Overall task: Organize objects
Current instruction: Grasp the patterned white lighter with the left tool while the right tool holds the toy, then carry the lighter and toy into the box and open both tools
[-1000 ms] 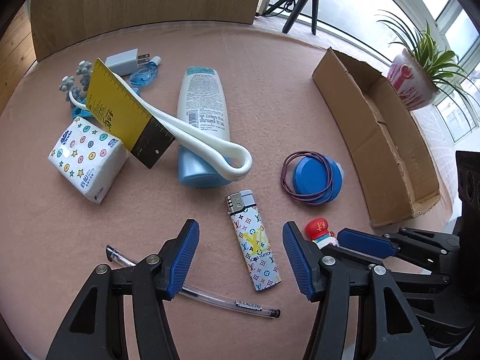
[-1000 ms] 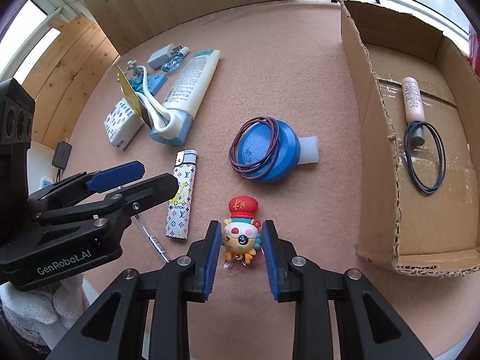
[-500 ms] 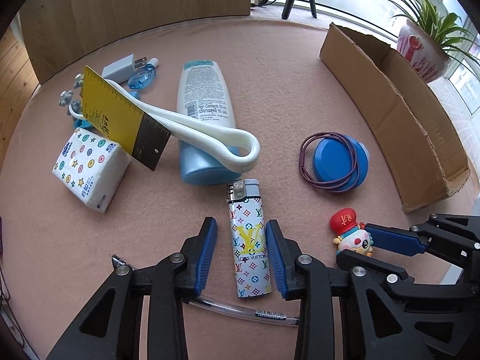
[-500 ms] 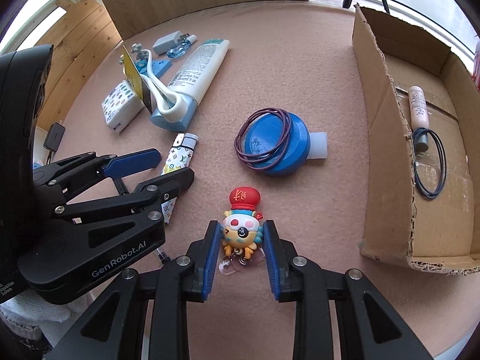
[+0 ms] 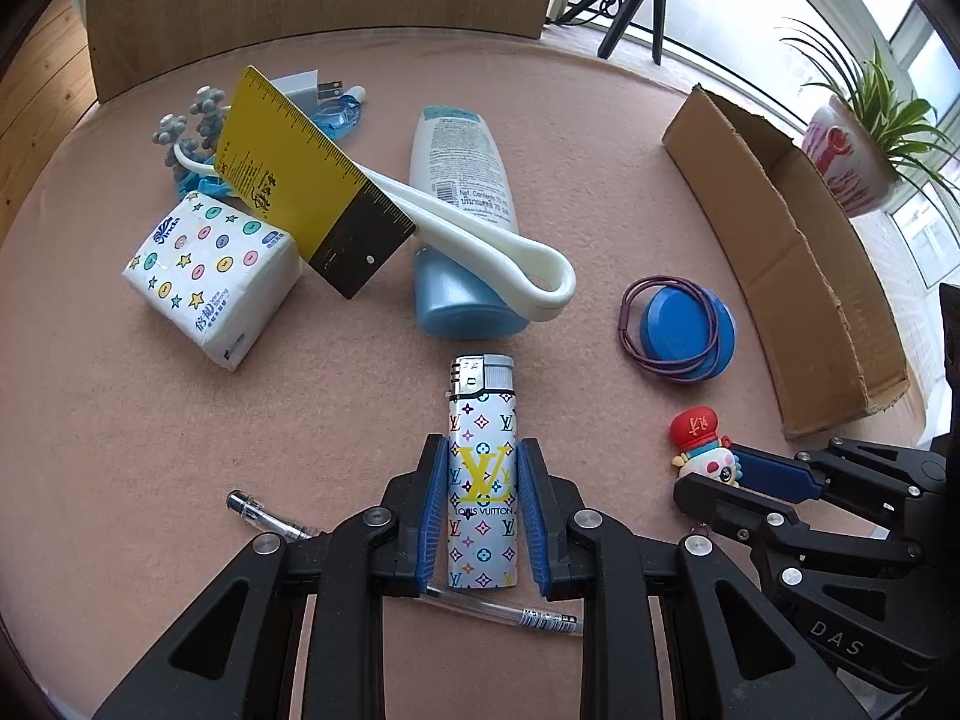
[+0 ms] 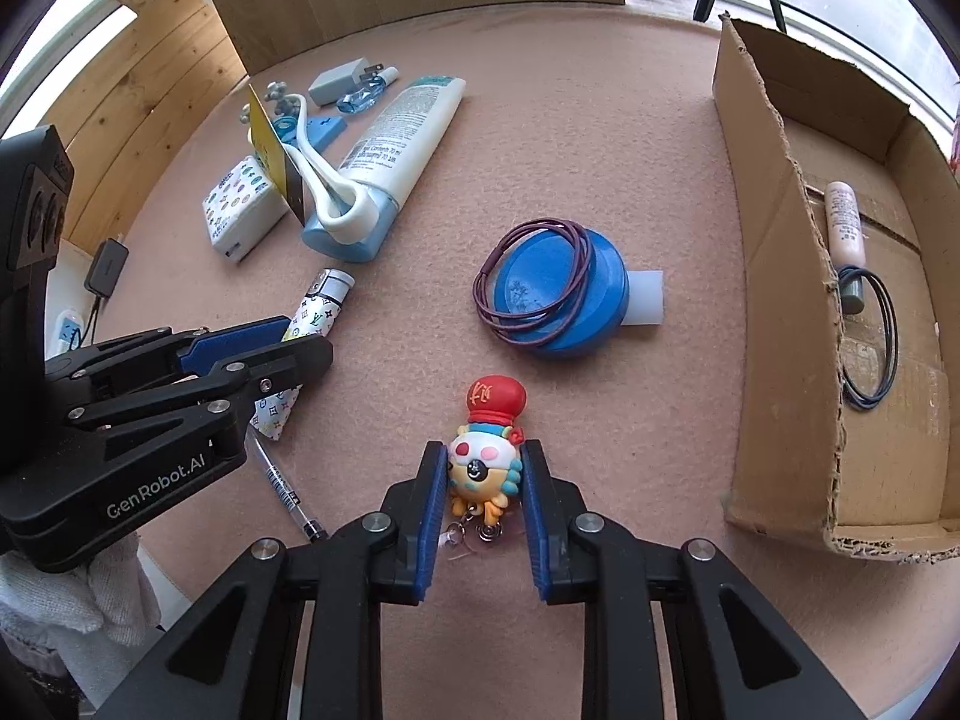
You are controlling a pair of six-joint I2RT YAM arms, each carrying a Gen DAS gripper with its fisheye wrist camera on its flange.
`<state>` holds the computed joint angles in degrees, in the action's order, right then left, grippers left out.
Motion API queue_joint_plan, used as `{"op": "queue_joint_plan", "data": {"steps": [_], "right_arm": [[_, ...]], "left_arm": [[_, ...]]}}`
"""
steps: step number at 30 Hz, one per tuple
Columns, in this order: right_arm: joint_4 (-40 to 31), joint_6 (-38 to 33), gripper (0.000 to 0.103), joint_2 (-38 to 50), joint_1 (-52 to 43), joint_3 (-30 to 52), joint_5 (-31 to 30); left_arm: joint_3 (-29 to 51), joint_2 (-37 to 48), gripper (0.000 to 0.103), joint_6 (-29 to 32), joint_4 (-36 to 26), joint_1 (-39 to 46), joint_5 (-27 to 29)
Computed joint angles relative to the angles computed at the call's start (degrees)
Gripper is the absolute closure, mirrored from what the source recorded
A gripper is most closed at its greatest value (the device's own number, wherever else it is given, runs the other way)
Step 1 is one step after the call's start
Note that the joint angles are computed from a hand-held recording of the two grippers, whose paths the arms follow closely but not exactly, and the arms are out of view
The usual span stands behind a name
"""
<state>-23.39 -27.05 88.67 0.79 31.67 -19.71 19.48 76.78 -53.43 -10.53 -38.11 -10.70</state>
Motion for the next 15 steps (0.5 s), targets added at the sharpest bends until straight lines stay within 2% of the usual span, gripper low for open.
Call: {"op": "queue_joint_plan", "data": {"steps": [8,12,15], "right_arm": [[-2.9,-1.6,0.081,-2.9,-3.4,0.8,-2.6],[-5.5,-3.2,0.081,-6.0,-5.5,2.1,-4.2],[-8.4,-5.4,0.081,-7.6,-8.3,4.1,-6.0]], "left_arm": [[0.2,-7.4,0.078,-2.1,-5.7,-0.7,-2.1],[3.0,-9.4,0.078,-2.7,-9.8,-2.1,-4.4],[7.1,-7.3,0.078,-2.6,-11.0,-3.1,-6.5]]}}
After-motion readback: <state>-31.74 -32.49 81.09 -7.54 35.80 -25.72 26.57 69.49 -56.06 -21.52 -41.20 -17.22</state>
